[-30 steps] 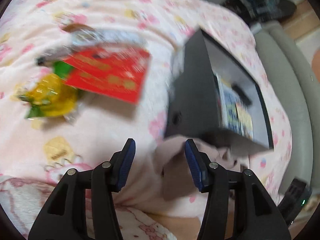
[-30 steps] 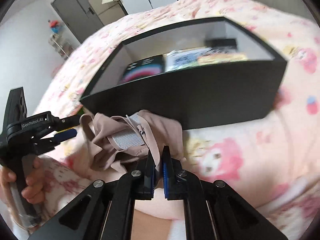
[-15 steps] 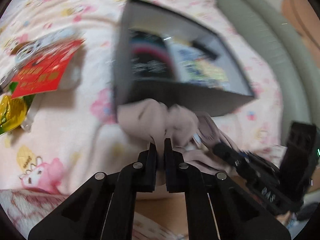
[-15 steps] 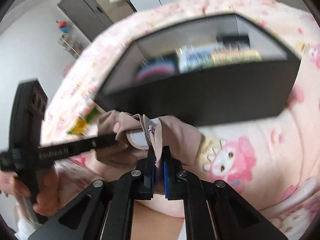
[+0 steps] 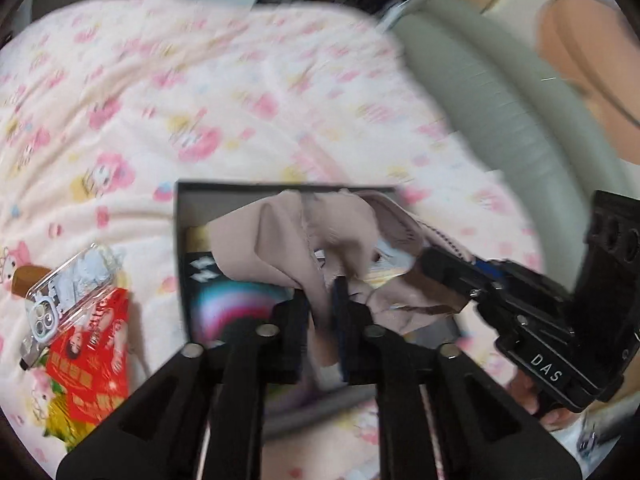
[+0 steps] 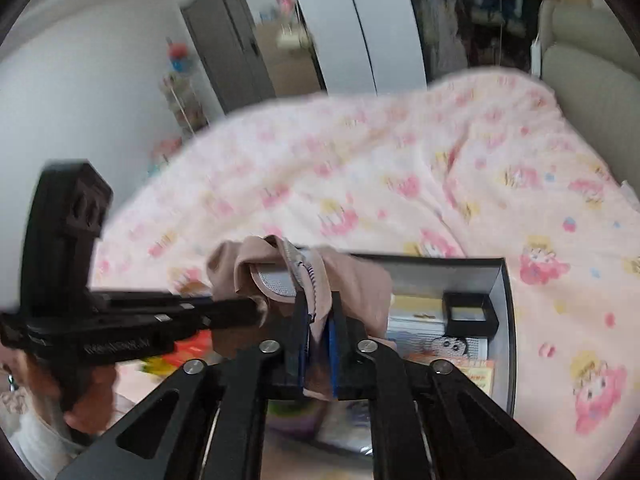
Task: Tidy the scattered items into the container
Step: 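Lower the beige cloth into the black box and open the left gripper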
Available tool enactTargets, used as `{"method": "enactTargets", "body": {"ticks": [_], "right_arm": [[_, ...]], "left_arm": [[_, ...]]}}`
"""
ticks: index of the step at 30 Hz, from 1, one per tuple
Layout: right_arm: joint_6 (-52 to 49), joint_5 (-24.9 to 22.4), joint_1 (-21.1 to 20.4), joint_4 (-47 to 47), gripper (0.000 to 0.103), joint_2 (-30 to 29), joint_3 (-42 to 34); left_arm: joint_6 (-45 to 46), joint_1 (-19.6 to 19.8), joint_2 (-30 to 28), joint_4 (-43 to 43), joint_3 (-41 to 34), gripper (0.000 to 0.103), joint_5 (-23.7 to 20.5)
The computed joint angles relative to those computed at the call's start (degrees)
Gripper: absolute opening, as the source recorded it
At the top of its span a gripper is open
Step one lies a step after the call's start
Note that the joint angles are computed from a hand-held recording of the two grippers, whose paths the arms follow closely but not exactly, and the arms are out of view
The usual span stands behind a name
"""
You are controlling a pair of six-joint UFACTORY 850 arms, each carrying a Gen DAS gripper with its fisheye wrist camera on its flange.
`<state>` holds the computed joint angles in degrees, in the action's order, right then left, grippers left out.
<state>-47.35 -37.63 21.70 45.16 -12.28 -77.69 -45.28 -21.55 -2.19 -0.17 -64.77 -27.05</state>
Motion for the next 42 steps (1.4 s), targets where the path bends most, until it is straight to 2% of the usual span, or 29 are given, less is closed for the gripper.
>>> {"method": "enactTargets", "body": {"ticks": [2, 3, 6, 8, 9, 11, 12, 14, 16, 18, 21, 22, 24, 26, 28, 31, 33, 35, 36, 37, 39, 42], "right_arm": [[4.9, 0.3, -0.3, -3.8, 0.007, -3.5, -1.7], [5.5, 0.7, -1.1, -2.3, 0.008, -3.9, -0.7], [7.5, -0.7, -3.2, -1.2, 0.008, -6.2, -0.7], [8.0, -0.3, -3.9, -2.1, 0.008, -6.5, -0.5], [9.0, 0.2, -4.0, -3.3, 0.008, -6.2, -0.8], [7.7, -1.7, -4.1, -2.5, 0.008, -6.3, -1.5], [7.1, -4.8, -3.8, -3.5, 0.009, -6.8, -2.2], [7.9, -9.8, -2.7, -6.8, 0.009, -8.8, -3.7], [9.5, -13.6, -1.4, -9.7, 0.009, -11.4, -5.5], [13.0, -15.3, 0.1, -14.8, 0.009, -14.1, -8.2], [19.3, -17.5, 1.0, -19.9, 0.009, -18.9, -14.5], [20.2, -18.3, 1.0, -20.2, 0.009, -20.1, -16.2], [22.5, -18.1, 1.2, -22.5, 0.009, -22.3, -19.4], [25.1, -14.7, 1.1, -23.9, 0.009, -22.6, -19.8], [26.1, -11.7, -0.2, -20.9, 0.009, -22.2, -19.0], [24.5, -7.4, -1.4, -18.3, 0.009, -20.3, -16.9], [24.5, -4.4, -1.9, -18.1, 0.009, -18.7, -15.5], [22.3, -6.0, -2.8, -14.9, 0.01, -17.8, -15.2], [20.6, -9.1, -3.0, -13.0, 0.013, -17.5, -15.1], [19.5, -11.0, -3.0, -12.4, 0.017, -17.4, -15.2], [17.7, -14.1, -2.5, -13.4, 0.018, -17.7, -14.9], [19.6, -15.4, -1.7, -18.0, 0.018, -18.7, -14.7]], "left_arm": [[-0.3, 1.5, -3.1, 0.3, -1.0, 0.025, -2.6], [-0.6, 1.8, -3.6, 0.1, -0.2, 0.025, -1.9], [-3.8, 1.6, -1.4, 1.2, 5.3, 0.025, 6.7], [-8.6, 0.5, -0.9, 7.2, 5.7, 0.025, 6.1], [-7.7, 0.4, -1.3, 7.3, 5.2, 0.025, 5.5], [0.1, 0.8, -2.1, 0.1, 4.7, 0.025, 4.4], [4.7, 1.2, -3.0, -5.0, 4.5, 0.025, 3.9], [7.4, 0.8, -5.1, -8.2, 3.1, 0.025, 0.6], [3.8, -0.2, -7.0, -2.3, 0.5, 0.025, -3.7], [2.8, -0.4, -10.2, -0.4, -3.7, 0.025, -9.6], [10.6, 1.4, -14.2, -7.4, -8.5, 0.025, -12.8], [10.4, 1.4, -15.8, -6.4, -10.3, 0.025, -14.7], [8.0, 0.6, -17.6, -1.7, -12.3, 0.025, -15.6], [8.1, 1.3, -18.7, -2.1, -12.9, 0.025, -13.8], [6.0, 2.0, -18.7, -1.2, -12.3, 0.025, -10.9], [0.1, 2.3, -16.6, 2.6, -9.9, 0.025, -7.1], [1.9, 2.6, -14.0, -0.2, -7.5, 0.026, -4.3], [10.8, 2.9, -12.0, -8.6, -5.7, 0.035, -3.1], [15.1, 2.9, -11.7, -12.5, -5.4, 0.041, -3.8], [17.7, 2.8, -11.7, -15.0, -5.2, 0.041, -4.9], [18.9, 2.3, -12.5, -15.4, -6.0, 0.041, -6.8], [14.4, 1.2, -15.5, -10.7, -9.1, 0.041, -10.4]]}}
